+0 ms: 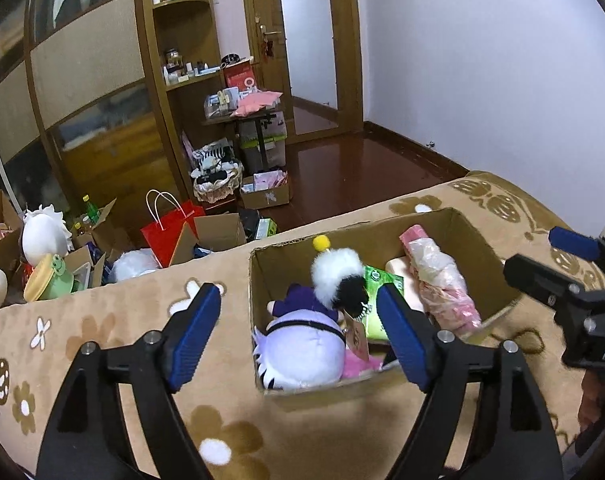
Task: Organize soft objects
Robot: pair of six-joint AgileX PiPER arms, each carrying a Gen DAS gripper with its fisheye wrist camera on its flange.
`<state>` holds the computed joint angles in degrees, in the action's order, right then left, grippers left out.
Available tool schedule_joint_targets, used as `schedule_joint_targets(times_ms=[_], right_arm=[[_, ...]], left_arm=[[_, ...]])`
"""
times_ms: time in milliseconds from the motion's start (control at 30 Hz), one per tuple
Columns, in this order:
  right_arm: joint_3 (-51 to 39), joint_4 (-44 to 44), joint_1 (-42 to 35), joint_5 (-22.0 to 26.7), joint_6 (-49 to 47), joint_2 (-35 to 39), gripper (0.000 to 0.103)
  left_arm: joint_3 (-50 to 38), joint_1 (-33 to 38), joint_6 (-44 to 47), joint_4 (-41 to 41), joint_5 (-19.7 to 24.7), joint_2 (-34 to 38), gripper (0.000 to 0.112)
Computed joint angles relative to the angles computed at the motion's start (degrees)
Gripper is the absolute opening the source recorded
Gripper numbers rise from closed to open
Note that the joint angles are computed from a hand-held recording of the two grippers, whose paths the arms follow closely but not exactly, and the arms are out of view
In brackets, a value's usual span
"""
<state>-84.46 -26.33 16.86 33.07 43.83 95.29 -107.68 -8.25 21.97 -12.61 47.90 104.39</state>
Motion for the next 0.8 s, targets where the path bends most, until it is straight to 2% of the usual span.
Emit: schedule_joint_targets(times_ms=[67, 267, 567, 700, 800], right_arm=[[0.63, -1.31, 0.77, 1.06, 1.00, -1.57, 0.103], [2.36, -4.67, 3.50, 4.29, 3.31, -6.54, 0.103], [3.78, -13.30, 9.71, 9.05, 9.32, -14.00, 0.103], [5.68, -17.03, 13.04, 11.79, 13.16, -17.83, 0.103], [6.90, -19.87, 15.66, 14.16, 15.55, -20.46, 0.103]], left_arm=[[1.44, 0.20, 0.73, 0.43, -0.22, -1.87, 0.089], [3.63, 2.00, 0.45, 0.47, 1.66, -7.38, 0.094], [6.81, 8.68, 4.28, -6.81, 2.49, -17.14, 0.102], [6.19, 11.44, 7.17, -9.99, 6.05, -20.24, 0.102], [6.87, 12.77, 8.42, -10.44, 7.05, -23.16, 0.102]])
